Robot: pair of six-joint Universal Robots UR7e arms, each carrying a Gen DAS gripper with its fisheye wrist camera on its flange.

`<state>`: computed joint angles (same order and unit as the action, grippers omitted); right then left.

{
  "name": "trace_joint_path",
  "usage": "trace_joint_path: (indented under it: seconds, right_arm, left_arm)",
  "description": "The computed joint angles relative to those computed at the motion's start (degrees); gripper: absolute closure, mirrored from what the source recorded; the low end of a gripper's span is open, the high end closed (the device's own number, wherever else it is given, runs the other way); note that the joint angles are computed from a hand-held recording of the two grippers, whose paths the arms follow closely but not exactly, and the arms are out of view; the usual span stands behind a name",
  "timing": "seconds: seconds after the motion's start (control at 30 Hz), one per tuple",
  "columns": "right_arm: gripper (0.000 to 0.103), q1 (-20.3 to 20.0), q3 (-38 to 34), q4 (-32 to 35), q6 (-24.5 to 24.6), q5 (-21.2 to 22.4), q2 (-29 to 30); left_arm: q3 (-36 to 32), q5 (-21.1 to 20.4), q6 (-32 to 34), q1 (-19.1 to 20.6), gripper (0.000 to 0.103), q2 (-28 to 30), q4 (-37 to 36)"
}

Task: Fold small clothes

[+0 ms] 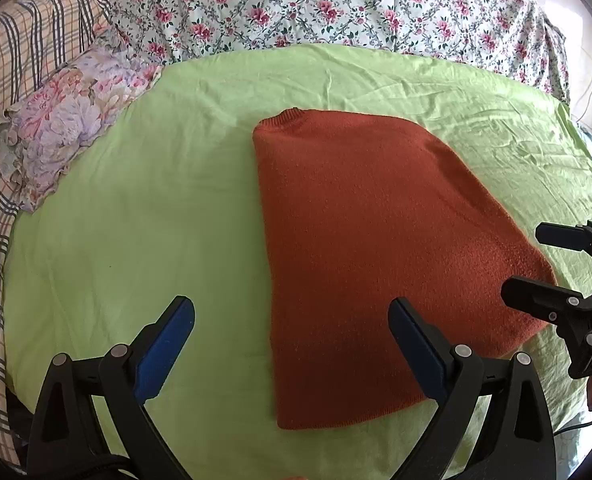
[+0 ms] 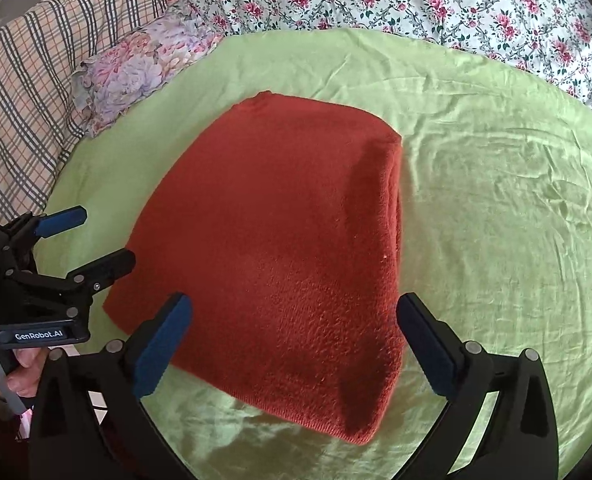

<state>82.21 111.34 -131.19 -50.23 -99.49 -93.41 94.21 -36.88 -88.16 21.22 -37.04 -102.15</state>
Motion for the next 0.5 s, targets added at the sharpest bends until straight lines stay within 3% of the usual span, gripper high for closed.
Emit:
trace_joint_path:
  seconds: [0.5]
  right_arm:
    - [0.001,-0.1,-0.9,0.1,0.8,0.3,0.9]
  left_arm:
    - [-0.6,0.1,0.7,0.4,0.005,0.6,-1.3]
